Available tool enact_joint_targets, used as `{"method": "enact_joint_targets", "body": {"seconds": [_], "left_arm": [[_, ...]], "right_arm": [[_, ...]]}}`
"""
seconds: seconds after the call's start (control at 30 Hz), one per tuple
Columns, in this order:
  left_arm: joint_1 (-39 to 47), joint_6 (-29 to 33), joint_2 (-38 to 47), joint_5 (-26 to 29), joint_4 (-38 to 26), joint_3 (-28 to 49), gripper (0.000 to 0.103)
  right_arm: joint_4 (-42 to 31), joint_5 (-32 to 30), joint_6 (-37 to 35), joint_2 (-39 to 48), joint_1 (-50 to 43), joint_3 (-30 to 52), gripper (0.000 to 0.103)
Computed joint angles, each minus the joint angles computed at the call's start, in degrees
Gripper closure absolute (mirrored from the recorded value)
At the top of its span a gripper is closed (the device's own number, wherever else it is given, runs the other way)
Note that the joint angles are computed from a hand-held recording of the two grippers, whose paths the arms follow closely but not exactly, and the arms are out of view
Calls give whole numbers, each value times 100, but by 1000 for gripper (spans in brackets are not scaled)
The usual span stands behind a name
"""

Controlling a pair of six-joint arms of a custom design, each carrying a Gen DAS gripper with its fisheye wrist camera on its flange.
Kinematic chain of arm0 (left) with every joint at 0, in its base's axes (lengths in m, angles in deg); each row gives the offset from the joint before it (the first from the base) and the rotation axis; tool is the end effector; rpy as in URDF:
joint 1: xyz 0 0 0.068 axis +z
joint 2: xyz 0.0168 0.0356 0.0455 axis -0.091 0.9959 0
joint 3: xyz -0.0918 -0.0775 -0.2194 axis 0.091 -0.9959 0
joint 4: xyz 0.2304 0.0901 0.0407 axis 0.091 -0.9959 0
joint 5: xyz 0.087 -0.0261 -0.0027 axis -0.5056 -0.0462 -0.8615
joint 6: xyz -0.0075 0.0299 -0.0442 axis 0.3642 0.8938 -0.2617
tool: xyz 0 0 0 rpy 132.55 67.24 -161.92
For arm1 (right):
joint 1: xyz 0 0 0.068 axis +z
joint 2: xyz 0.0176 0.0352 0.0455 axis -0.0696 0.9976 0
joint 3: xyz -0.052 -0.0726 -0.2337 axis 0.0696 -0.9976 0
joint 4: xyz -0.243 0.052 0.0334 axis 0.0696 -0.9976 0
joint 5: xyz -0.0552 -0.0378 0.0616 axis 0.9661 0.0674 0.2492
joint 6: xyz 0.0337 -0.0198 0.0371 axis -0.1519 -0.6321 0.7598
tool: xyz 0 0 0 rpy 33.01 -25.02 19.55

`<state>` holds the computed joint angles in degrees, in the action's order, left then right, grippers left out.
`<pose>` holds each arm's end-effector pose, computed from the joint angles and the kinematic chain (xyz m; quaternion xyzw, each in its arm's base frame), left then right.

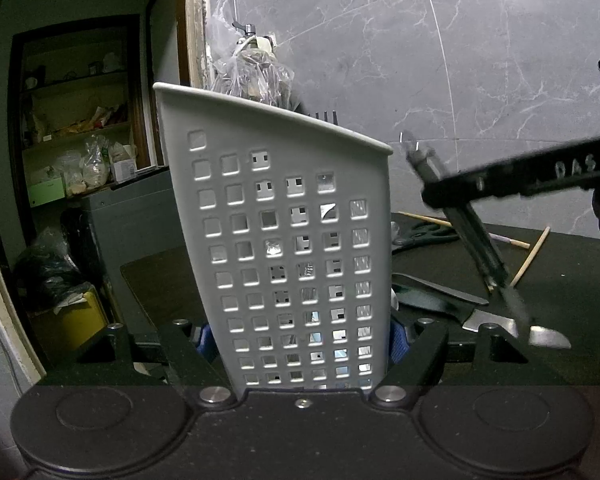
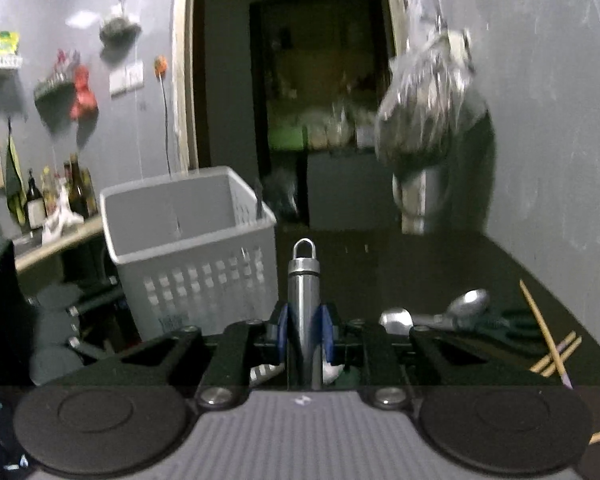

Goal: Organize utensils
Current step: 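Lift the silver cylinder upright with the right gripper over the basket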

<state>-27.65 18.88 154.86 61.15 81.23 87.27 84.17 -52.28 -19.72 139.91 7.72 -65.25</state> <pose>0.2295 -0.0963 0.1180 0.2301 0.7694 -0.0834 0.5900 0.2128 0.0528 0.1663 -0.1649 0.7817 0.1490 0.5827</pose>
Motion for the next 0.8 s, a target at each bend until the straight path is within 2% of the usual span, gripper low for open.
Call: {"method": "enact_joint_targets", "body": {"seconds": [0.13,0.3,0.47,0.63,0.8], "left_arm": [[0,0,2,-1,6,-2,26],[-3,0,0,-2,4,-2,26],[-3,1,-1,-3,2,-2,26],[-6,0,-3,-5,2,-4,26],[-5,0,-8,-6,-1,-7,26]], "right_arm": [[763,73,4,-28,112,-259,83],[1305,9,101,120,149,-404,83],[1300,-24,117,-55,128,-554,83],[1429,-326,-84,-370,-17,-879,83],[1407,-730,-325,-1159,-156,-1458,83]]}}
